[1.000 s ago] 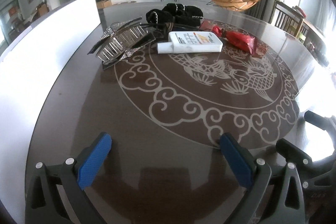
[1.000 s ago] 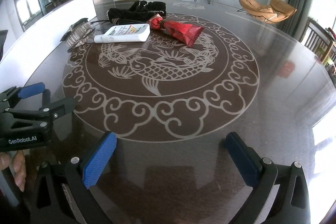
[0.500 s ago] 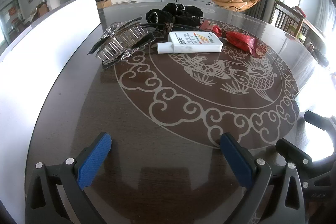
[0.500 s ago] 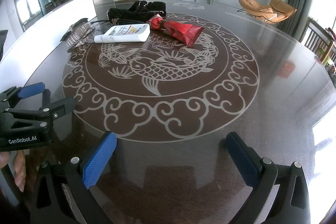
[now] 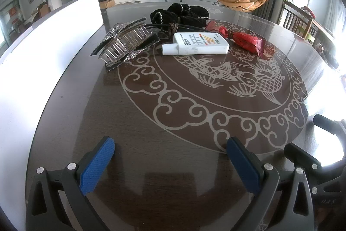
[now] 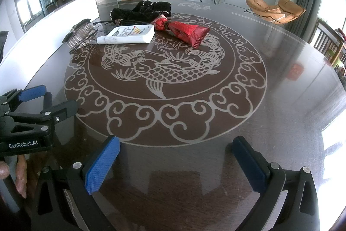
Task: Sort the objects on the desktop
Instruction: 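Bring both open tools back over the table and pause, then grasp the white sunscreen bottle with the left tool while the right tool grasps the red snack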
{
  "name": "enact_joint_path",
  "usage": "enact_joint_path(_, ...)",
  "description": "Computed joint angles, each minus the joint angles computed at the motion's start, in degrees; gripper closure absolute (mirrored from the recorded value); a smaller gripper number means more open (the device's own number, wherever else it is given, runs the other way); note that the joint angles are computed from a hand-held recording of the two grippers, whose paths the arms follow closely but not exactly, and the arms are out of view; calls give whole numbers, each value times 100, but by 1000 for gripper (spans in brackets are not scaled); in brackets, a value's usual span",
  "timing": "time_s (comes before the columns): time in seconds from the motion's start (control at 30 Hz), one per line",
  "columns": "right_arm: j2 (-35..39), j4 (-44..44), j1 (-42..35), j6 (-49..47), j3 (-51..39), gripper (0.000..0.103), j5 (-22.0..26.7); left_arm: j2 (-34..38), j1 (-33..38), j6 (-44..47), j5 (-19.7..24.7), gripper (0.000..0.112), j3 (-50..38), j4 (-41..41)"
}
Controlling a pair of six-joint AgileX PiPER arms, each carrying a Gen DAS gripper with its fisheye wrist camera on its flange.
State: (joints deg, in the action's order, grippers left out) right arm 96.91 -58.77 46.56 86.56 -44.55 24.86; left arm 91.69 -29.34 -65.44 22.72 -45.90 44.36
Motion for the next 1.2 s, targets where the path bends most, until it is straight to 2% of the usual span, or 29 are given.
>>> enact_joint_path(0.7, -49, 15, -22, -53, 42, 0, -26, -4, -4, -15, -3, 9, 7, 10)
enact_joint_path(0.8, 120, 557, -499, -1510, -223, 1, -548, -2, -3, -17, -4, 9, 7, 13)
enact_joint_path(0.9, 258, 1177, -1070, -2878, -946, 1, -421, 0, -1, -11, -4, 9, 5, 9)
enact_joint_path(0.97, 687, 2055, -1594, -4024, -1834, 1, -613, -2, 0, -8, -4, 9, 4, 7)
enact_joint_path(1.07, 1643, 3407, -1949, -5743, -3517, 2, 1, 0, 1, -8, -7, 9, 3, 9)
enact_joint_path(1.13, 2286, 3967, -2033, -6666, -4663, 4, 797, 2, 1, -9, -7, 9, 2, 9)
enact_joint_path(1.2, 2979, 4889, -2139, -7756, -5791, 12, 1507, 2, 1, -9, -7, 9, 2, 9)
